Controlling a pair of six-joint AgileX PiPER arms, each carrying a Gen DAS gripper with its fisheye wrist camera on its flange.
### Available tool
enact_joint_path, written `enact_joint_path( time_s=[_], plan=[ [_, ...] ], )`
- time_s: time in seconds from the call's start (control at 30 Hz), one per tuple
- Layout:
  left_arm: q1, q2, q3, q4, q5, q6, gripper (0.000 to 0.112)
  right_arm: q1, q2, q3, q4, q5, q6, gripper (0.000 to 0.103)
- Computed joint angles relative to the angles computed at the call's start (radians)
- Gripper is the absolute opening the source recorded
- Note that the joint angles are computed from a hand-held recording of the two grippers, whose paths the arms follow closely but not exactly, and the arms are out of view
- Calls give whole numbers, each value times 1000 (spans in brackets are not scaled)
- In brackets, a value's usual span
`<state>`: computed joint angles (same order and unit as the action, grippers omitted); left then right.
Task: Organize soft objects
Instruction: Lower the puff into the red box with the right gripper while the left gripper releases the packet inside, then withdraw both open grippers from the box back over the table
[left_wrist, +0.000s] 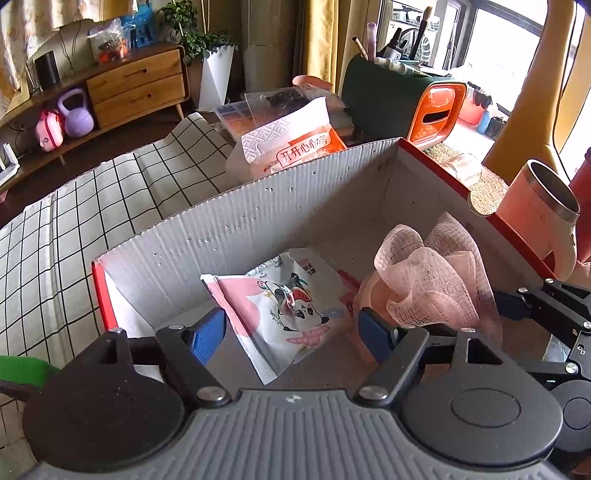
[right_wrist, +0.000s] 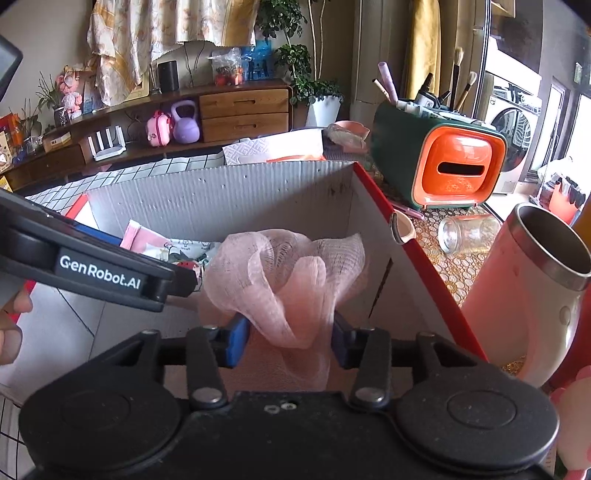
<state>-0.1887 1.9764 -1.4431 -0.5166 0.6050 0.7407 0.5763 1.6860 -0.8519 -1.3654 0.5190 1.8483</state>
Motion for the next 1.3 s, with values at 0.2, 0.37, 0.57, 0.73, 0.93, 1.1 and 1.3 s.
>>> enact_joint_path(
  time_s=[0.2,0.37,0.57,0.73,0.93,1.1,1.3],
  plan=[
    [30,-57,33,-89,27,76,79,27,-42,10,18,34,-19,59],
    [56,-122,90,-137,35,147,79,53,-92,20,46,52,-33,65],
    [110,-210,168,-195,56,238,79,92,-143,26,96,73,-46,74],
    [168,-296,236,-253,91,320,79,146,-177,44,106,106,-11,80],
    [256,-398,333,-342,137,464,81,235,-210,48,117,167,27,90],
    [361,-462,398,-396,205,579,81,312,-215,40,113,203,44,99],
    [539,-512,446,-443,333,699,84,416,-201,15,107,264,61,102]
  ],
)
